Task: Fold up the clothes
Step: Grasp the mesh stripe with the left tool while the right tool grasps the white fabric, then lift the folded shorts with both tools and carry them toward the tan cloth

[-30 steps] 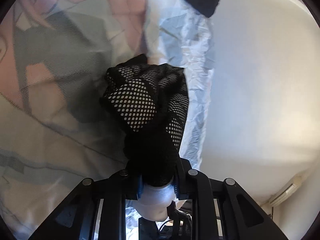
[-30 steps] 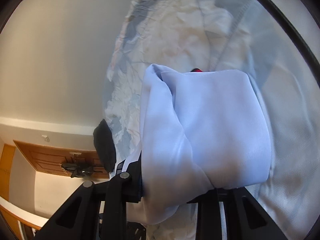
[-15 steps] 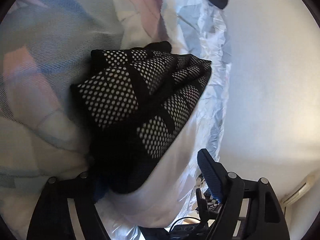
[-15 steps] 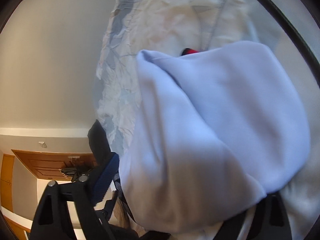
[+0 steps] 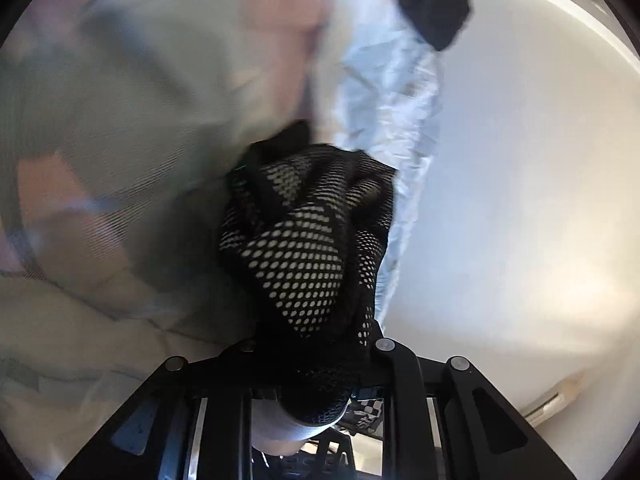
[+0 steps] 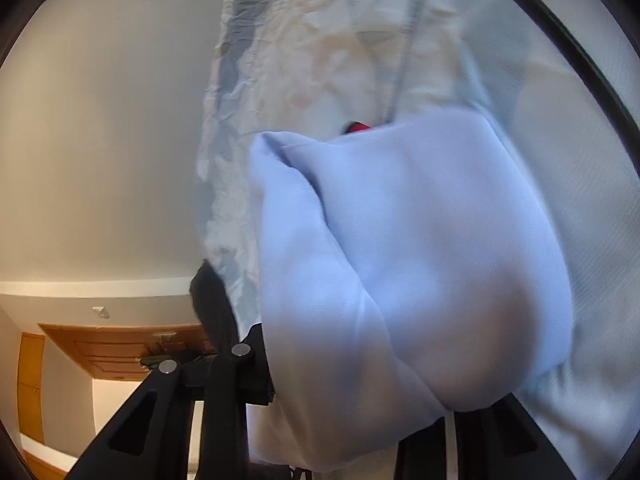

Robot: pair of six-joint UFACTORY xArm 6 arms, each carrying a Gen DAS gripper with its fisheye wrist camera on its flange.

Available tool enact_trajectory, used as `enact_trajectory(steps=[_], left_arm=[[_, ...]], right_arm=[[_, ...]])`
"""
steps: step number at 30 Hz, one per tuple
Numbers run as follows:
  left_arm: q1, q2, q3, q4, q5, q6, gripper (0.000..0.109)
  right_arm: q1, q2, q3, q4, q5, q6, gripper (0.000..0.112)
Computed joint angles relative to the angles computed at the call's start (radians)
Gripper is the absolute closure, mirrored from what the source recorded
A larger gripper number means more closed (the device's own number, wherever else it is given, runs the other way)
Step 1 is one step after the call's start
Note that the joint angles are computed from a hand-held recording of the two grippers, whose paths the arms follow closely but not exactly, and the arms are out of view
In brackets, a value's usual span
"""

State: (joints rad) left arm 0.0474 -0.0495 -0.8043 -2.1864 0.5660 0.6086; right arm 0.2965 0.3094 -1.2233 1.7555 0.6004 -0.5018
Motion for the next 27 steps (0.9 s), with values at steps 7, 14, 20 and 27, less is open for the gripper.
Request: enact_trajectory(steps=[7,14,20,27], left_arm=[[0.029,-0.03,-0.013,0.047,0.011,-0.078,0.087],[0.096,-0.152,-0.014,0.2,-0.005,-0.104,0.087],[0.387,-0.192,-0.088,0.594,0.129,-0.24,0.087],[0.694,-0.144,-0.187,0.845,0.223,-0.318,0.087]], right_arm=[[0.051,-0.019,-0.062,-0.081,-0.055,0.024,0.078],[0.125,-0.05,-0.124,-0.122,-0.079,0.046,0.078],[0.27,-0.011,-0.266,-0.186,-0.119,0.127,0.078],[0.506,0.217,-0.566,-0.387,-0.179,0.369,0.078]])
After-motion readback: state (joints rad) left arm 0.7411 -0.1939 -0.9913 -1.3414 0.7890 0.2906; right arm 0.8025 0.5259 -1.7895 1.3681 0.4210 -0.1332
